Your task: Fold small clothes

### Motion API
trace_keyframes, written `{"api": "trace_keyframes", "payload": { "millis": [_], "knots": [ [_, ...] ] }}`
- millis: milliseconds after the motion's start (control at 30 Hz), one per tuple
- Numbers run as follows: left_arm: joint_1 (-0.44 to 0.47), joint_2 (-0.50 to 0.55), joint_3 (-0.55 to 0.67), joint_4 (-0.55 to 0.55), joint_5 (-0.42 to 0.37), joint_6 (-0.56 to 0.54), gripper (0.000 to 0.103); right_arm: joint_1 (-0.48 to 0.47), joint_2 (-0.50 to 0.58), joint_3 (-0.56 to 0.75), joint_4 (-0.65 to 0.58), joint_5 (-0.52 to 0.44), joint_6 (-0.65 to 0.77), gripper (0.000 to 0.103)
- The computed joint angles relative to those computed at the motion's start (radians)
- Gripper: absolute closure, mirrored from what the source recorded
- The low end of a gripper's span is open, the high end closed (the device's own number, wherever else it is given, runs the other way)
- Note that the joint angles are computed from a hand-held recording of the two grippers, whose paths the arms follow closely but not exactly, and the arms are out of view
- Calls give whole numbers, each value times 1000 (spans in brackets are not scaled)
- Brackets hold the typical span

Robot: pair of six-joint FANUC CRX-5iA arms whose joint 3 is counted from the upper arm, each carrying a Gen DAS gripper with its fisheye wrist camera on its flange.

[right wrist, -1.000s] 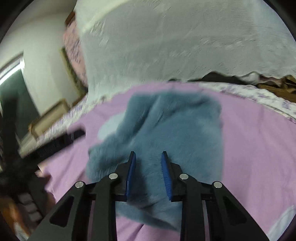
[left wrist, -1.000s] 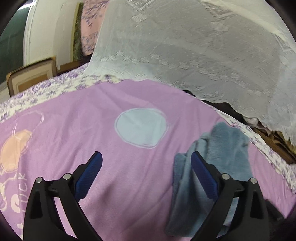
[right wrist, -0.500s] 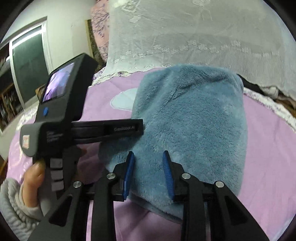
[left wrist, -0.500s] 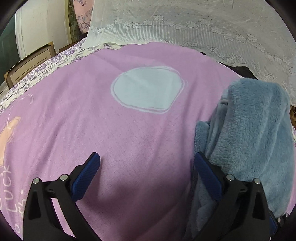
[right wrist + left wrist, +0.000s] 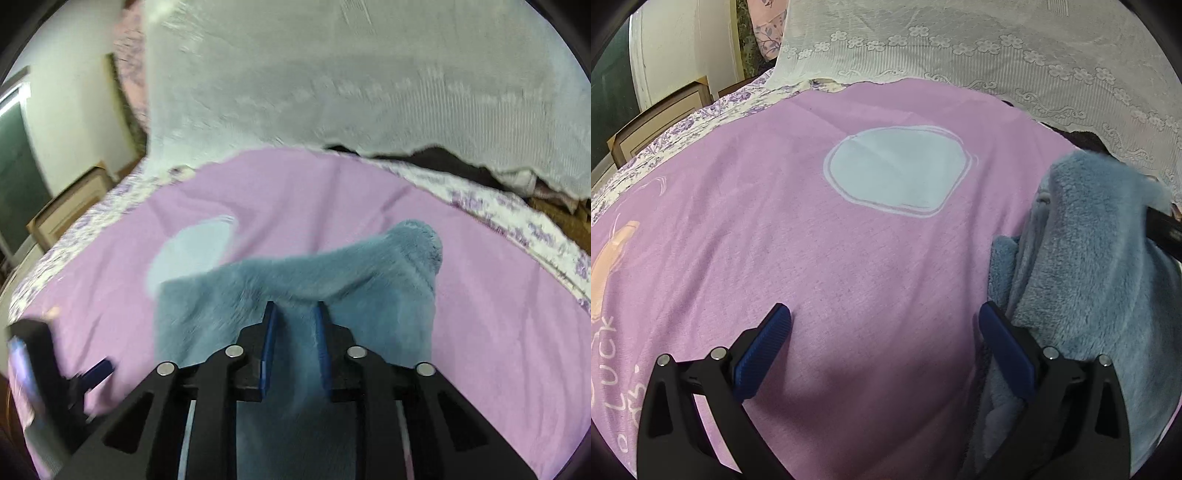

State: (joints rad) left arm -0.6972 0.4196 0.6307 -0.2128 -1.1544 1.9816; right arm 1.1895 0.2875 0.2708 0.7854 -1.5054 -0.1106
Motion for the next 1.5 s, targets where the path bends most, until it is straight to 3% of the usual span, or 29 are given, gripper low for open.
{"api": "trace_keyframes", "payload": {
  "millis": [100, 333, 533, 667, 833, 1100, 1333, 1500],
  "knots": [
    [11, 15, 14, 26, -17, -6, 4, -38, -14, -25, -99, 62, 0, 83],
    [17, 14, 1, 59, 1, -22, 4, -29, -54, -123, -75, 121, -58, 83],
    [-2, -8, -6, 1, 25, -6, 4, 19, 14, -4, -1, -23, 30, 78],
    [-4, -12, -12, -2, 26, 6, 4, 4, 91, 123, -14, -20, 158, 78],
    [-7, -2, 1, -17, 11, 25, 4, -28, 148, 185, -83, -24, 214, 76],
    [-3, -6, -11, -9, 23, 20, 4, -13, 120, 125, -45, 1, 161, 74],
    [-3, -7, -10, -10, 24, 19, 4, 90, 12, -8, 37, 5, 53, 71],
    [-4, -8, -14, -9, 29, 13, 4, 134, -29, -91, 13, -4, -19, 68]
  ]
}}
